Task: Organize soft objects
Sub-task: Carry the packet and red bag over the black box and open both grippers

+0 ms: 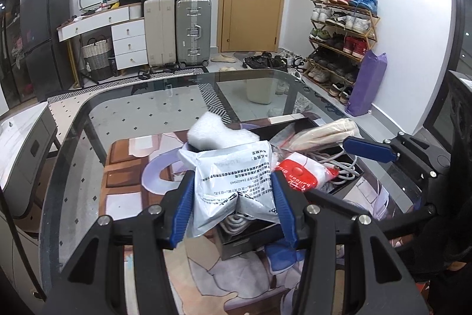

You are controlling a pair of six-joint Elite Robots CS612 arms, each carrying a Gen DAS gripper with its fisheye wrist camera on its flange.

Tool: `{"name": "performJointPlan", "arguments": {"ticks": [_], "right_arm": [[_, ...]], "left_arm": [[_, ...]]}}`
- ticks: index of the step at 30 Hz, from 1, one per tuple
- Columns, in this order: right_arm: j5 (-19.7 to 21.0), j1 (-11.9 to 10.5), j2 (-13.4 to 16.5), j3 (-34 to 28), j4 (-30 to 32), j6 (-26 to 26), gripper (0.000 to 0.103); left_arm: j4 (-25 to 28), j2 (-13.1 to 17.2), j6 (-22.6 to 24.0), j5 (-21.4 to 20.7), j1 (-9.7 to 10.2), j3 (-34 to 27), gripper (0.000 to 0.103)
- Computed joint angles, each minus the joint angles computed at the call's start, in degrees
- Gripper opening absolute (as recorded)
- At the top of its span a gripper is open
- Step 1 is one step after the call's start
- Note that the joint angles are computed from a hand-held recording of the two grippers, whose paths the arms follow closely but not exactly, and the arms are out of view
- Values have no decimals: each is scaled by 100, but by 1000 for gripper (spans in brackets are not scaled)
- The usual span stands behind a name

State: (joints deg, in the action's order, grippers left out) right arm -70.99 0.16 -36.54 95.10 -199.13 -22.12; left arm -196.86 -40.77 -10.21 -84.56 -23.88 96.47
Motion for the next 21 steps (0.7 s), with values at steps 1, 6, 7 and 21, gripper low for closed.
{"name": "performJointPlan", "arguments": {"ticks": [1, 6, 7, 21], "right_arm": [[23, -7, -7, 19, -26, 3, 81], [-92, -60, -22, 225, -514, -133, 89], [-128, -72, -21, 255, -598, -133, 91], [-134, -303, 65, 335, -911, 509, 97]], "left_arm": [[21, 11, 26, -24, -1, -23, 50], [135, 76, 38, -153, -8, -135, 50], [192, 101, 29, -194, -10, -165, 50], [75, 189, -12, -237, -19, -167, 57]]}}
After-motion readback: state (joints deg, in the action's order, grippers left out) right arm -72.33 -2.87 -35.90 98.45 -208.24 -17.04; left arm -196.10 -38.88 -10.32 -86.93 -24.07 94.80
